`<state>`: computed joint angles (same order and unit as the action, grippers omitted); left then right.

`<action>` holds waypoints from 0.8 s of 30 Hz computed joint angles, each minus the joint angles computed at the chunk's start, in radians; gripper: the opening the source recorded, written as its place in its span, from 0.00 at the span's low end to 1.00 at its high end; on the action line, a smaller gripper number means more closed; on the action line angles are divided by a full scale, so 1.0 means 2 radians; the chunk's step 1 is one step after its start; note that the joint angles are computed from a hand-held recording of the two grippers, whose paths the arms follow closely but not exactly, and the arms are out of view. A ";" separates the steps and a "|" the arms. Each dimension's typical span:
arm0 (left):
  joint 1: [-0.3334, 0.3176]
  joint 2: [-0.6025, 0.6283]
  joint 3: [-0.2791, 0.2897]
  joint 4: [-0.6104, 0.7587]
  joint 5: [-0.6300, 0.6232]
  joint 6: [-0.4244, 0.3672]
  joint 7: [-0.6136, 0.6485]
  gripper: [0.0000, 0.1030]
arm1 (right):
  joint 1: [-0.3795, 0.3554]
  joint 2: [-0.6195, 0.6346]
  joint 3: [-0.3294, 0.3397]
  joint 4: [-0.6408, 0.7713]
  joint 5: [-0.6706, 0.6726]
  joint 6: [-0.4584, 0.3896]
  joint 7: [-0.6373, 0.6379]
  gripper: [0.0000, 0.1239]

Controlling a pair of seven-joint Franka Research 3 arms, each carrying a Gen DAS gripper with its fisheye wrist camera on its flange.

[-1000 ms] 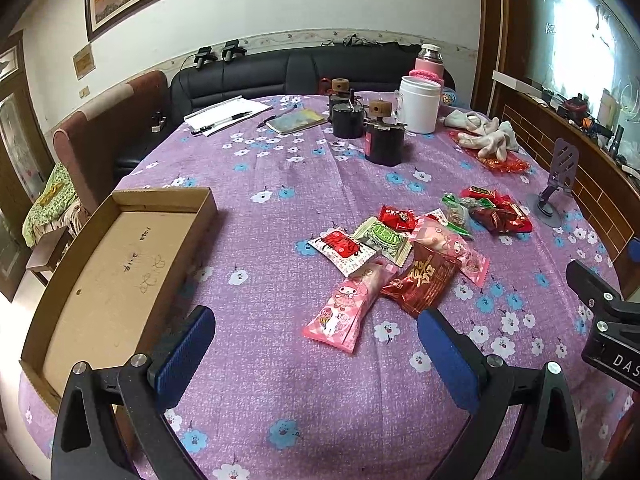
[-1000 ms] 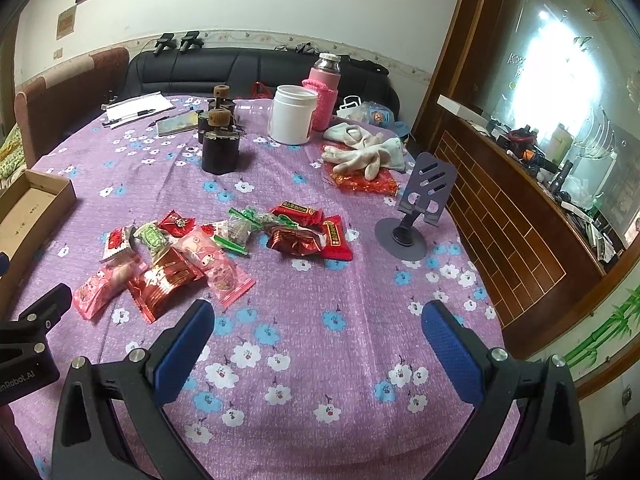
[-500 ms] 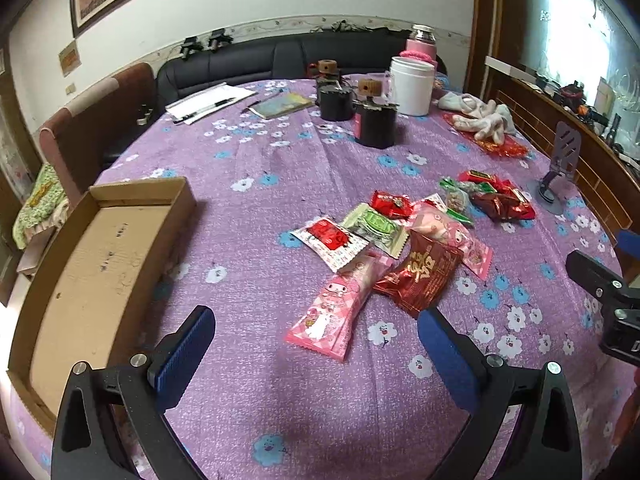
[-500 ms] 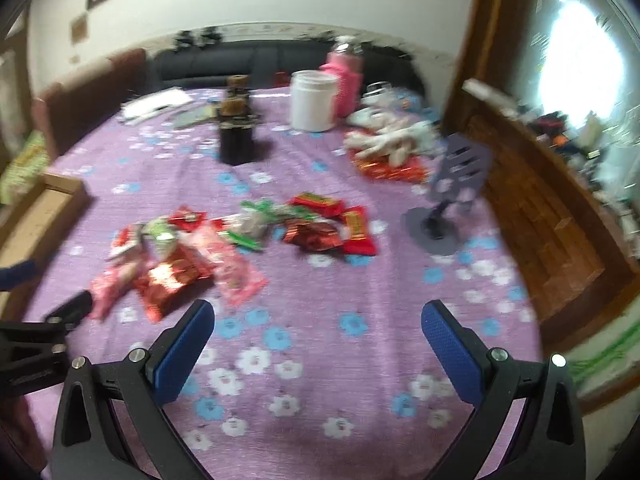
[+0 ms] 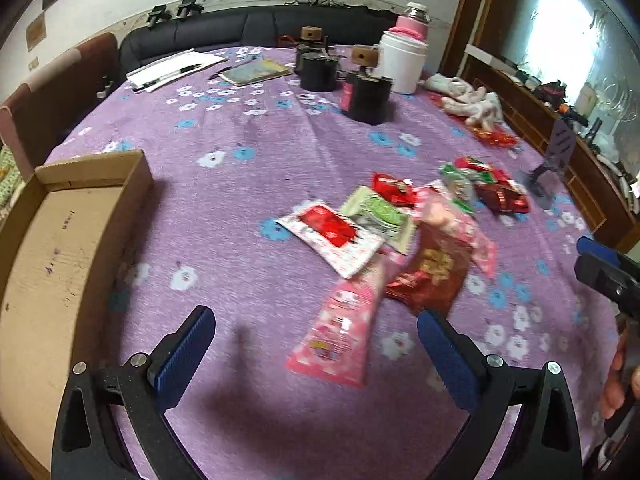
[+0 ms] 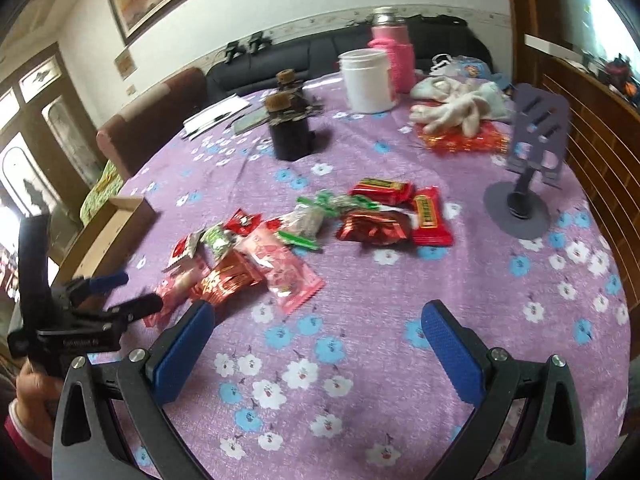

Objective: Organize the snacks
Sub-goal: 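Grasp the pink character bar with the left tool while the right tool grasps a red-gold packet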

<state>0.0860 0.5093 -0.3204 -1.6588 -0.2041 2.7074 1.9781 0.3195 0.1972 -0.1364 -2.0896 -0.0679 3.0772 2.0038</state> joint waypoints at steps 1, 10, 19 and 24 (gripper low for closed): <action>-0.008 0.000 0.009 -0.002 0.011 0.009 -0.006 0.99 | -0.008 0.005 0.012 0.006 0.009 -0.001 -0.014 0.83; 0.017 0.004 0.003 0.010 0.011 -0.021 0.030 0.99 | 0.037 0.071 0.003 0.099 -0.005 -0.060 -0.004 0.61; 0.019 0.005 0.000 0.006 0.007 -0.035 0.076 0.99 | 0.049 0.146 0.005 0.209 -0.008 -0.158 0.037 0.42; 0.002 0.014 0.001 0.019 0.015 -0.041 0.095 0.99 | 0.057 0.173 -0.007 0.257 -0.041 -0.200 0.061 0.42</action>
<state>0.0908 0.5365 -0.3188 -1.6201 -0.1751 2.6245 2.1687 0.4339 0.5427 -0.1508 -1.5747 -0.1490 2.6780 2.1266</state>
